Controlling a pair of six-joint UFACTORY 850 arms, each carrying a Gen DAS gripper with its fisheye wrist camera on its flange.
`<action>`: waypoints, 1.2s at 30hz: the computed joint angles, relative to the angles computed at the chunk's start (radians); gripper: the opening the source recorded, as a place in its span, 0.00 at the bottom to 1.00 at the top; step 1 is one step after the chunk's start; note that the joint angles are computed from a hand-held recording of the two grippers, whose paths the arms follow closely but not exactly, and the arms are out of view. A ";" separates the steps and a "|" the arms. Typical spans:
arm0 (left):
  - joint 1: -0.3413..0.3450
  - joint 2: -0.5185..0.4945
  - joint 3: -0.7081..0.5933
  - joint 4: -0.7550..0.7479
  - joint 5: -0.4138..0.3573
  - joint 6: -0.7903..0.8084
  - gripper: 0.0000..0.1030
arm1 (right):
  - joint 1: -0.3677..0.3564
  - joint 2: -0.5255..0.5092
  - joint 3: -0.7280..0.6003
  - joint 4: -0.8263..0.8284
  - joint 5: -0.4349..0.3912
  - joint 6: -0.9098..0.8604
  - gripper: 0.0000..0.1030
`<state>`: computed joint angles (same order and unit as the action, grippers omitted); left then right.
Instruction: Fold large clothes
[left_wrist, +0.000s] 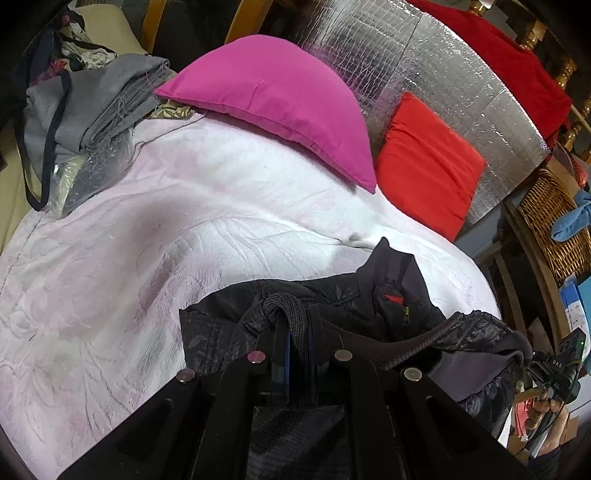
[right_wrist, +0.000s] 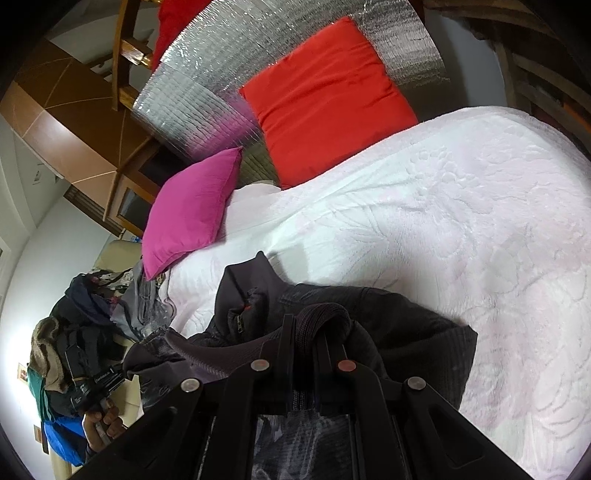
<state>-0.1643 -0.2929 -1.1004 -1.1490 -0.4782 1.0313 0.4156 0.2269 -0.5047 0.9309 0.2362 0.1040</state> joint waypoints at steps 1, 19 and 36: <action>-0.003 -0.012 -0.008 0.003 0.005 -0.003 0.07 | -0.009 -0.011 -0.003 -0.045 -0.003 0.043 0.07; -0.027 -0.139 -0.096 0.050 0.042 -0.067 0.08 | -0.115 -0.147 -0.043 -0.544 -0.023 0.519 0.07; -0.053 -0.226 -0.160 0.118 0.073 -0.121 0.08 | -0.157 -0.225 -0.051 -0.738 -0.014 0.733 0.07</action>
